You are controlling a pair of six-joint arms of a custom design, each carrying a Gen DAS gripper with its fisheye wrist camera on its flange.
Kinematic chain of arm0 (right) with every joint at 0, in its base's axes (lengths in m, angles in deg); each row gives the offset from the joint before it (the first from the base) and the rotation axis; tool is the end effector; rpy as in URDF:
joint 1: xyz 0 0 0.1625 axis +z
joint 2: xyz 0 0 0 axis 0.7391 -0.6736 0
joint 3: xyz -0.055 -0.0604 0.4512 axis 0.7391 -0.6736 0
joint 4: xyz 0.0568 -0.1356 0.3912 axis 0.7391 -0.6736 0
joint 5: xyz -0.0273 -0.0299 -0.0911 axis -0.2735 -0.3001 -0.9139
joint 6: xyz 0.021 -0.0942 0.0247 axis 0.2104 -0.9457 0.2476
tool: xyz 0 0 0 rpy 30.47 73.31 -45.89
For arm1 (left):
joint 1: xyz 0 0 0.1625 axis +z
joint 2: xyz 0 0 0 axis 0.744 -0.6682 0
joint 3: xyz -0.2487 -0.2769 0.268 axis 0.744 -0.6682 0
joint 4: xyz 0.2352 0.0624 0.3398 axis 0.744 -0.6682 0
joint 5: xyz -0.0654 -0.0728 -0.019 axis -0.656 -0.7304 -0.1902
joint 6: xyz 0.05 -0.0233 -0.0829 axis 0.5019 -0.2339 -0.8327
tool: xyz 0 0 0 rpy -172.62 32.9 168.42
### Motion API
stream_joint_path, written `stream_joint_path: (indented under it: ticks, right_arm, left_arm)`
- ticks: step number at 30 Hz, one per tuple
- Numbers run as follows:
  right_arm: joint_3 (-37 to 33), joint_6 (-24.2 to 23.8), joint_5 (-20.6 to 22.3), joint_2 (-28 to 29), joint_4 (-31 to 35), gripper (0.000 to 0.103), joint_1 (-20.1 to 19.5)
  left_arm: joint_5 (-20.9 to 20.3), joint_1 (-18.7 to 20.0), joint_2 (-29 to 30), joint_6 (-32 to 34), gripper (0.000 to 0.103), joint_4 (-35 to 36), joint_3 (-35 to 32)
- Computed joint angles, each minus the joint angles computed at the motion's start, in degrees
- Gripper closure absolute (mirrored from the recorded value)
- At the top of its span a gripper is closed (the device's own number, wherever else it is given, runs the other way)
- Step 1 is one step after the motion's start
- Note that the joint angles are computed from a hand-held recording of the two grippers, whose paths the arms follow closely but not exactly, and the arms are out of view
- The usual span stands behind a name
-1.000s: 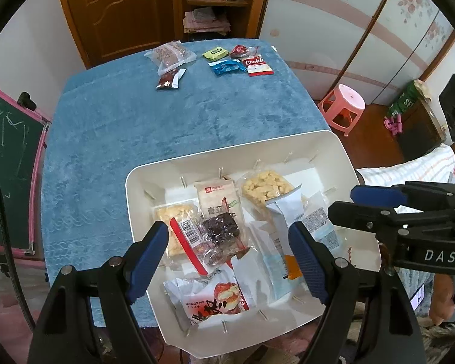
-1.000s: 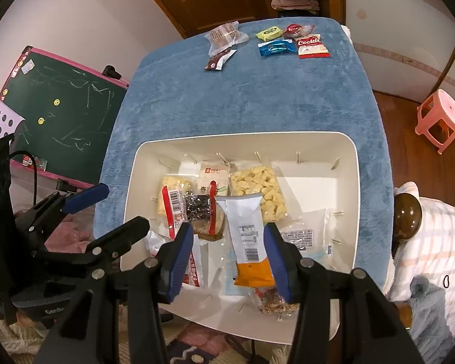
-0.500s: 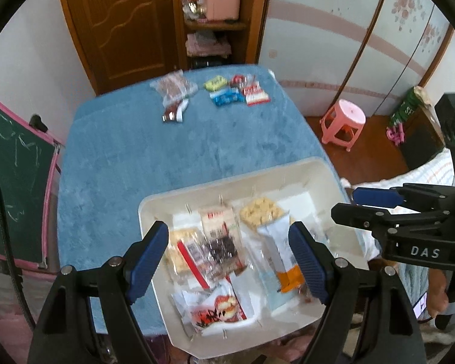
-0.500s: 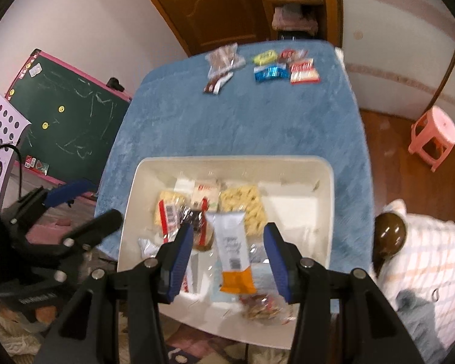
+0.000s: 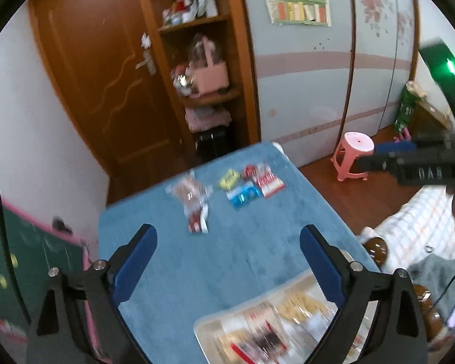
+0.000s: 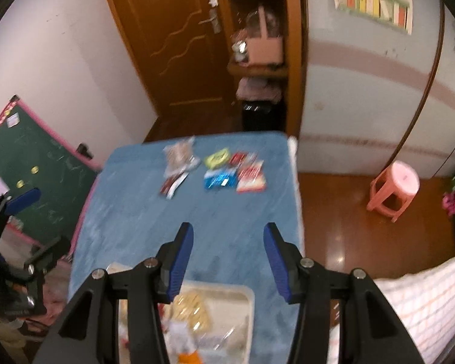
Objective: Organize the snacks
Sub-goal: 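Move both tools back over the remaining snacks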
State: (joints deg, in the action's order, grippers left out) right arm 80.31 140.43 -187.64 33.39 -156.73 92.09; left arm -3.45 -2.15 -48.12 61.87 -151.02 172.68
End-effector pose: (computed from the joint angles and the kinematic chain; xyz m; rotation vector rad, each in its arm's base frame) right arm 0.5814 -0.4308 0.1956 -0.2920 -2.1725 0.9385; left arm -0.2622 -0.5308 0.5357 1.5312 2.1599 -0.4368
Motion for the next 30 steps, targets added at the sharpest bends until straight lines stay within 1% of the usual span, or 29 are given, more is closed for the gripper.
stream_joint_path:
  ticks: [2, 3, 6, 8, 9, 11, 12, 13, 16, 17, 20, 22, 26, 30]
  right_arm:
    - [-1.8, 0.4, -1.3, -0.2, 3.9, 0.054, -1.6]
    - [-2.1, -0.1, -1.7, -0.4, 4.4, 0.054, -2.5]
    - [-1.5, -3.2, -1.9, -1.4, 2.2, 0.054, -6.0]
    - [0.6, -7.8, -1.1, -2.3, -3.9, 0.054, -8.4]
    - [1.6, -9.7, -0.6, -2.7, -6.3, 0.054, -9.7]
    - [3.3, -12.3, 0.9, -3.3, -10.5, 0.054, -12.2]
    - [5.0, -15.1, 2.5, -3.8, -15.2, 0.054, -13.9]
    - [5.9, -17.0, 3.9, -3.9, -18.5, 0.054, -15.0]
    - [9.1, -20.9, 7.6, -4.0, -27.3, 0.054, -18.6]
    - [9.7, -21.6, 8.7, -3.8, -28.7, 0.054, -19.9]
    - [11.1, -22.3, 10.6, -3.1, -31.5, 0.054, -22.7]
    - [12.4, -22.9, 12.8, -2.7, -34.6, 0.054, -24.7]
    - [12.9, -23.7, 15.1, -1.4, -37.3, 0.054, -27.5]
    - [12.6, -25.1, 16.2, 0.0, -39.6, 0.054, -29.2]
  left_arm:
    - [0.3, -0.1, 2.3, 1.7, 0.008, -1.8, -0.3]
    - [0.0, 0.0, 3.4, 2.4, 0.008, -2.5, -0.4]
    - [-0.5, 0.8, 7.8, 3.8, 0.008, -2.7, -1.9]
    - [-1.5, 2.1, 11.5, 5.3, 0.008, -2.0, -3.7]
    - [-1.6, 2.4, 12.5, 5.7, 0.008, -1.9, -3.8]
    - [-1.2, 3.5, 15.4, 6.7, 0.008, -1.8, -4.4]
    - [-1.1, 4.1, 16.5, 6.9, 0.008, -1.8, -4.5]
    - [-0.9, 4.7, 17.9, 6.8, 0.008, -1.3, -4.8]
    - [0.4, 6.6, 21.6, 6.0, 0.008, -0.8, -5.5]
    - [1.1, 7.3, 23.3, 5.9, 0.008, -0.6, -6.0]
    - [3.4, 8.5, 25.9, 5.8, 0.008, -2.0, -5.8]
    - [4.1, 9.3, 27.9, 5.3, 0.008, -2.4, -6.5]
    - [5.1, 10.5, 31.5, 4.7, 0.008, -4.5, -7.5]
    - [6.7, 11.2, 34.1, 5.5, 0.008, -6.0, -7.9]
